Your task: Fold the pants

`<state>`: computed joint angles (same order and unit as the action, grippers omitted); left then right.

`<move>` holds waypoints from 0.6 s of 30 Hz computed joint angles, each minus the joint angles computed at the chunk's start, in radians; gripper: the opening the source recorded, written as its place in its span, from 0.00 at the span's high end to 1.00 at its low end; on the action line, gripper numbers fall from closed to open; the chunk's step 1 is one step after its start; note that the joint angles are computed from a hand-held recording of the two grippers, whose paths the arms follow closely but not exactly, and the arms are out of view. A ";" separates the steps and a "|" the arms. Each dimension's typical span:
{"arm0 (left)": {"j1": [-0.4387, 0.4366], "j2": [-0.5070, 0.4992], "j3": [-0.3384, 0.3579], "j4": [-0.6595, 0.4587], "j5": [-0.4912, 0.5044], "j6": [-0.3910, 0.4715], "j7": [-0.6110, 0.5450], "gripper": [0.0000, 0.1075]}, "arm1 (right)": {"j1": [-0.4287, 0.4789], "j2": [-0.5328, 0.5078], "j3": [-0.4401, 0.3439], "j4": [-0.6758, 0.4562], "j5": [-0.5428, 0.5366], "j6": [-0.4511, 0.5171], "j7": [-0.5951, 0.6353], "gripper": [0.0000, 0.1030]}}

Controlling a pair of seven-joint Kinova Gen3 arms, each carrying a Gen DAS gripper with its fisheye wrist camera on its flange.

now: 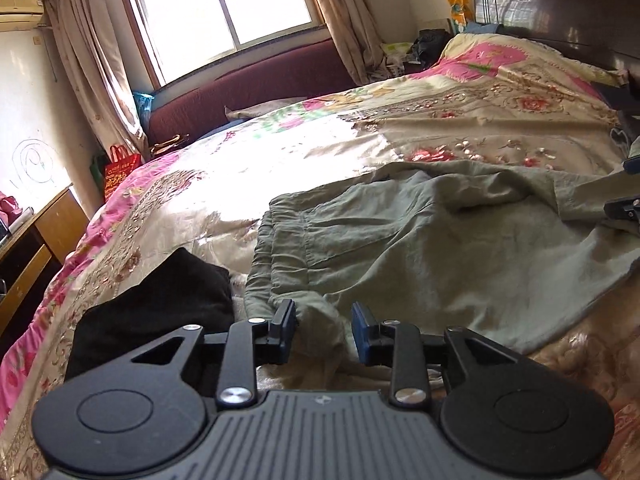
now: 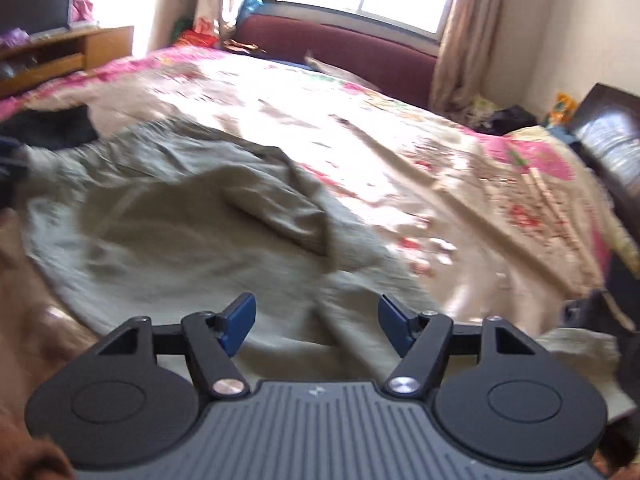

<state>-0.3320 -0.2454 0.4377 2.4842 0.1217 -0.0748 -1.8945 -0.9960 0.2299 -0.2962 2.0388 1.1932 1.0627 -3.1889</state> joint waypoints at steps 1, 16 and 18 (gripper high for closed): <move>0.026 -0.003 -0.013 -0.005 0.011 0.004 -0.007 0.57 | 0.011 0.002 0.007 0.011 -0.007 0.005 0.031 0.29; 0.283 0.224 0.054 -0.121 0.181 -0.077 -0.118 0.54 | 0.331 -0.080 0.011 0.004 -0.301 -0.349 0.485 0.98; 0.315 0.248 0.045 -0.135 0.206 -0.072 -0.164 0.54 | 0.336 -0.136 0.048 0.012 -0.342 -0.401 0.501 0.99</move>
<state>-0.0166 0.0029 0.4827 2.3488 0.3282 -0.1468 -2.0583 -0.6600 0.0939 -0.2482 2.0509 0.8511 0.6616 -2.6883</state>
